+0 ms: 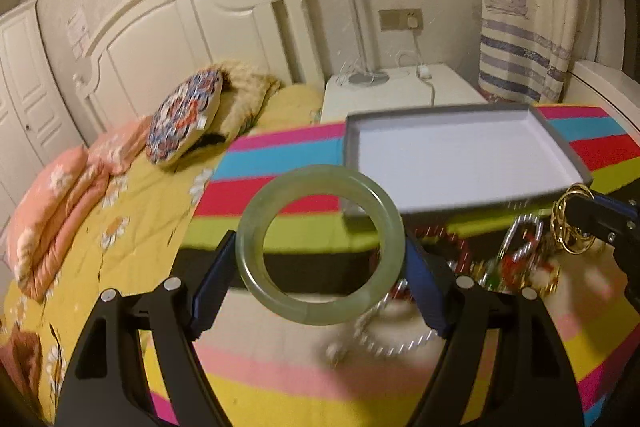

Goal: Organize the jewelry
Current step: 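Carry both items over the white tray while the right gripper releases the gold ring, then lower the jade bangle into the white tray and open the left gripper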

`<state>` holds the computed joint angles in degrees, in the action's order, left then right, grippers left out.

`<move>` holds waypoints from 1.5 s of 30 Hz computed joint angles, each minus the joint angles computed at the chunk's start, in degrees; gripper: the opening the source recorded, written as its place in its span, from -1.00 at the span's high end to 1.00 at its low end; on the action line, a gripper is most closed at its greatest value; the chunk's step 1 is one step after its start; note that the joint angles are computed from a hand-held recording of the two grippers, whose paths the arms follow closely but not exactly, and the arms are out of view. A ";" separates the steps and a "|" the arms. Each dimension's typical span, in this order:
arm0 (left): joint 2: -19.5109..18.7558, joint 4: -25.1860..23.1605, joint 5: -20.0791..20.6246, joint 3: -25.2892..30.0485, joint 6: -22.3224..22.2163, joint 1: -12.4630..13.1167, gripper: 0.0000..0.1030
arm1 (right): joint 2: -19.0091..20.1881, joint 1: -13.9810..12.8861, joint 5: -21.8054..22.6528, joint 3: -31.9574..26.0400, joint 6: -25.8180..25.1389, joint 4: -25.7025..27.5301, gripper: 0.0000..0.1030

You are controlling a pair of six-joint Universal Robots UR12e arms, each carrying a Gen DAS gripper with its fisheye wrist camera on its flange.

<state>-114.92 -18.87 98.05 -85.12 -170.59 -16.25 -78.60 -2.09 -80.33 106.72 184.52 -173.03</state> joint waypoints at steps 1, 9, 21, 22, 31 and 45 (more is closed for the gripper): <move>-0.50 -0.12 0.13 0.89 0.40 -0.33 -0.52 | 0.15 -0.26 -0.38 -0.19 -0.22 -0.17 0.75; -4.60 -4.29 -1.24 7.42 2.70 -1.98 -0.52 | 2.30 -2.32 -1.86 -3.29 -0.88 0.45 0.75; -13.06 -22.37 -9.98 22.00 2.70 -1.67 -0.52 | 7.00 -5.81 3.04 -8.84 -0.30 8.67 0.75; -13.68 -23.32 -10.14 23.05 2.78 -1.62 -0.52 | 7.37 -6.13 3.85 -9.16 0.19 9.27 0.75; -16.17 -30.61 -16.51 27.40 7.50 0.05 -0.52 | 8.97 -8.13 10.22 -10.74 4.38 13.87 0.61; -14.98 -35.62 -23.60 25.87 13.95 2.02 -0.72 | 7.56 -3.78 -5.51 -10.49 -6.41 19.00 -0.41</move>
<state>-129.90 -54.49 74.45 -59.24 -156.64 -14.23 -71.05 -5.86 -85.84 96.22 178.11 -154.04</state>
